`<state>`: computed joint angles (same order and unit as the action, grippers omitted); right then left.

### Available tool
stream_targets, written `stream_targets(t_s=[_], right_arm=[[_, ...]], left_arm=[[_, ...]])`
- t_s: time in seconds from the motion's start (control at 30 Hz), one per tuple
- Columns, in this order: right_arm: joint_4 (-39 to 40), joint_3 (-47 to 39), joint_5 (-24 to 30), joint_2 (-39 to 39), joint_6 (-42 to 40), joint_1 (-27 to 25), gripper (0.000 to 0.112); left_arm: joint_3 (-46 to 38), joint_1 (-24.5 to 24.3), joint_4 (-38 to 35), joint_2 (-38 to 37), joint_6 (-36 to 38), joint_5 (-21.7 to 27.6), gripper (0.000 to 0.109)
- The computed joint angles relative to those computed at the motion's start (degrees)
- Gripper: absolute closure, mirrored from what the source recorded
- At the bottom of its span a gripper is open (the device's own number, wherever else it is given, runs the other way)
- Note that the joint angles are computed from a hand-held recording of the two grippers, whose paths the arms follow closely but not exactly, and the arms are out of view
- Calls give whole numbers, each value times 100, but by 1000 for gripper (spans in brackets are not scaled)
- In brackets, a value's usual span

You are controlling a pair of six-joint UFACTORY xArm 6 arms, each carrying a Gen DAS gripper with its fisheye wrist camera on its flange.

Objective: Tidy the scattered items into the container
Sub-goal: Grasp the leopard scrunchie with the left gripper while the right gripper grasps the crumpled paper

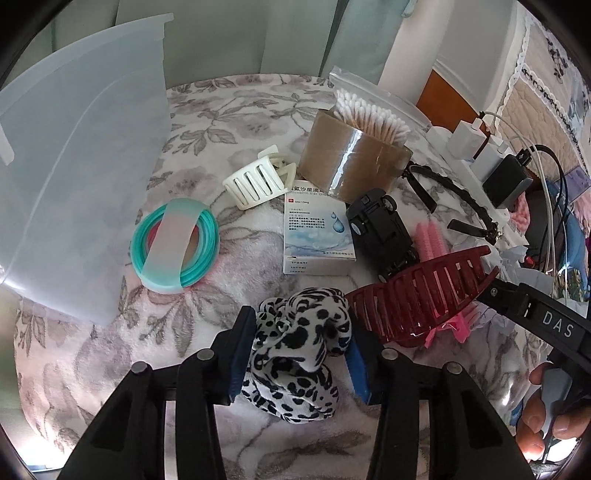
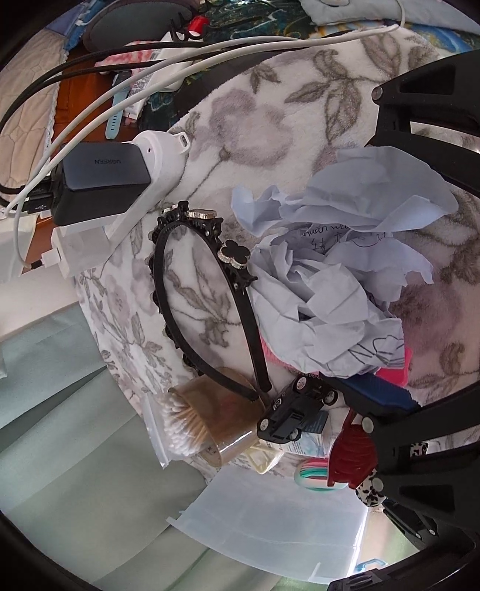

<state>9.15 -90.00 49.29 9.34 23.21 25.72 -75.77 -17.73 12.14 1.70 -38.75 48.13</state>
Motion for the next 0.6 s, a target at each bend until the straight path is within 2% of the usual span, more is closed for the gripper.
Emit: stream_targets(t_s=[0.23, 0.37, 0.6], right_arm=[[13, 56, 29, -103, -27, 12, 42], [2, 134, -19, -197, -28, 21, 43], [-138, 244, -183, -463, -30, 66, 44]], left_arm=[[84, -1, 59, -69, -20, -99, 75], [219, -2, 159, -238, -91, -216, 82], [433, -83, 444, -580, -196, -404, 86]])
